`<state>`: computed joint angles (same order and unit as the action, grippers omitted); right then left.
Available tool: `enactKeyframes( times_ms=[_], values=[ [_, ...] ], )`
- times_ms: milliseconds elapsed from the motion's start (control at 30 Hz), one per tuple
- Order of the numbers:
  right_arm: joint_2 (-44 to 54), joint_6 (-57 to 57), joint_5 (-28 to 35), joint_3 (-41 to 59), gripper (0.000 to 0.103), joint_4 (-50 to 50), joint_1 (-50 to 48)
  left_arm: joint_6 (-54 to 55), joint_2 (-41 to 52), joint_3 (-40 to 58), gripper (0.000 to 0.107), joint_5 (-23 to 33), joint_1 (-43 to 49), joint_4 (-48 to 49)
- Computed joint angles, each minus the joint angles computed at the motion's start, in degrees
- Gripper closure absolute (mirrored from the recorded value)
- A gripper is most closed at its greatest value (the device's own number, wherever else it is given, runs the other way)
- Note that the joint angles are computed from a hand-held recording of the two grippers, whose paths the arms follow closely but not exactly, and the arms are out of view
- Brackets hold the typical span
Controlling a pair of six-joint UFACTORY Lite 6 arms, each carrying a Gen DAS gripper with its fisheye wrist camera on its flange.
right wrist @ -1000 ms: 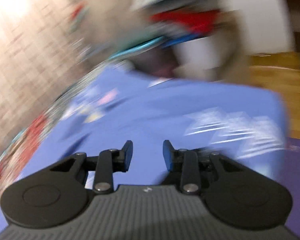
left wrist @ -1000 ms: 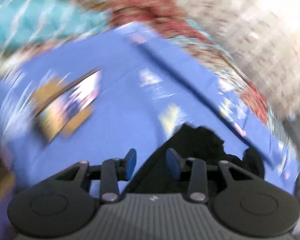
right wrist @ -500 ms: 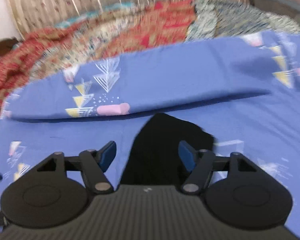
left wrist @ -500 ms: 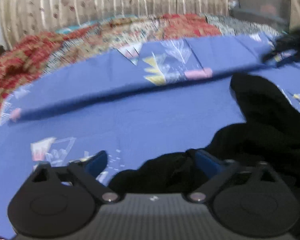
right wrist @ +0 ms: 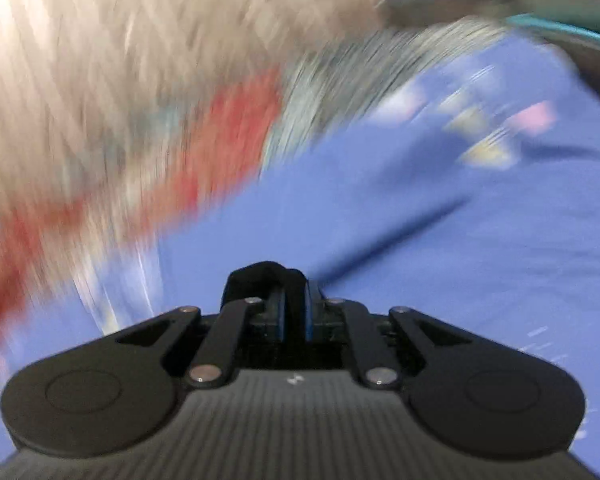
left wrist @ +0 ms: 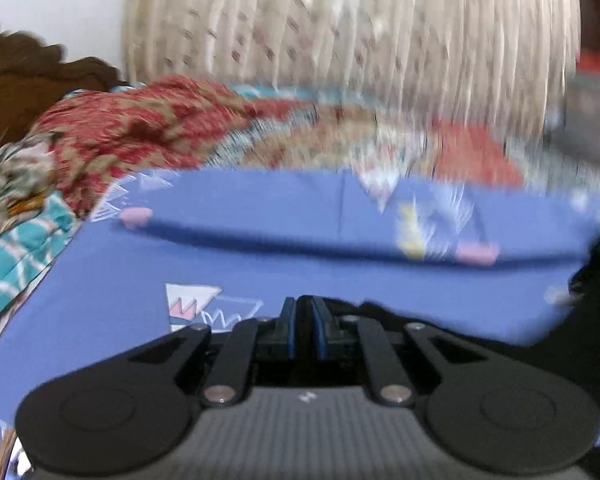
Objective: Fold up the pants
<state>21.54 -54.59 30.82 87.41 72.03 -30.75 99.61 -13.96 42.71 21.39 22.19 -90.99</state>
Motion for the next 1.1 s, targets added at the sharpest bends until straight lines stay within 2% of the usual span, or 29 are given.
enactKeyframes(
  times_ms=[67,133,200,233,267,333,433,500,567,633,767,833,867,900,933,1000,1033,1067,1100],
  values=[
    [-4.3,-5.6,8.7,-3.5,0.091,7.3,-12.0,-3.6,-7.9,-5.1,0.098,6.1,5.2,4.2],
    [-6.1,-9.9,16.1,-7.6,0.089,8.6,-21.8,-4.5,-17.9,-13.5,0.097,12.2,10.4,8.5],
    [-6.8,-10.9,18.9,-11.3,0.080,2.9,-29.0,-10.1,-25.6,-20.0,0.097,11.9,9.5,17.1],
    [-5.7,-9.6,17.8,-12.3,0.065,-3.1,-31.6,-13.7,-28.4,-22.8,0.097,10.0,7.3,21.7],
    [-4.2,-6.4,15.3,-12.6,0.060,-9.1,-32.6,-17.8,-29.2,-24.5,0.097,7.3,4.1,25.9],
    [-1.8,-2.8,13.0,-14.5,0.060,-15.1,-36.5,-27.8,-32.2,-28.4,0.097,4.2,-0.3,34.7],
    [-1.2,-6.9,16.0,-17.4,0.060,-12.0,-43.4,-37.5,-39.9,-33.0,0.097,5.5,-0.6,42.7],
    [-2.6,-9.7,16.9,-17.2,0.060,-11.0,-43.6,-39.7,-42.3,-32.9,0.097,9.8,2.6,43.6],
    [-3.4,-12.0,15.6,-18.8,0.055,-8.4,-41.3,-35.6,-39.2,-31.5,0.097,11.6,6.1,39.7],
    [-3.0,-13.6,16.5,-17.6,0.041,-6.1,-39.8,-34.0,-36.0,-29.8,0.097,11.7,7.1,37.2],
    [3.3,-12.6,11.5,-11.9,0.040,-1.6,-33.6,-37.9,-34.3,-28.9,0.097,9.1,4.6,37.8],
    [9.0,-7.9,9.5,-6.9,0.040,-3.2,-32.4,-39.8,-33.0,-27.9,0.091,8.5,3.8,39.4],
    [12.0,-4.2,8.4,-3.8,0.040,-4.4,-31.0,-40.5,-32.8,-27.4,0.081,9.6,4.5,40.4],
    [14.3,-0.7,8.2,-1.2,0.040,-6.2,-30.4,-41.5,-34.0,-27.4,0.072,13.0,6.8,41.9],
    [16.1,2.8,8.3,0.6,0.040,-7.8,-30.0,-40.1,-34.6,-26.7,0.057,17.3,10.9,41.6],
    [17.0,4.5,8.5,1.6,0.040,-8.6,-29.7,-35.1,-35.6,-25.4,0.040,28.2,22.8,39.4],
    [17.5,4.3,8.5,1.9,0.038,-8.0,-29.5,-32.9,-33.8,-24.0,0.032,33.3,28.8,38.3],
    [17.6,3.4,8.3,1.9,0.036,-7.1,-29.1,-31.7,-30.6,-22.1,0.018,37.9,34.3,37.4],
    [17.2,2.5,8.1,1.3,0.034,-6.4,-28.9,-32.4,-26.1,-19.8,0.016,41.3,38.6,36.3]
  ],
)
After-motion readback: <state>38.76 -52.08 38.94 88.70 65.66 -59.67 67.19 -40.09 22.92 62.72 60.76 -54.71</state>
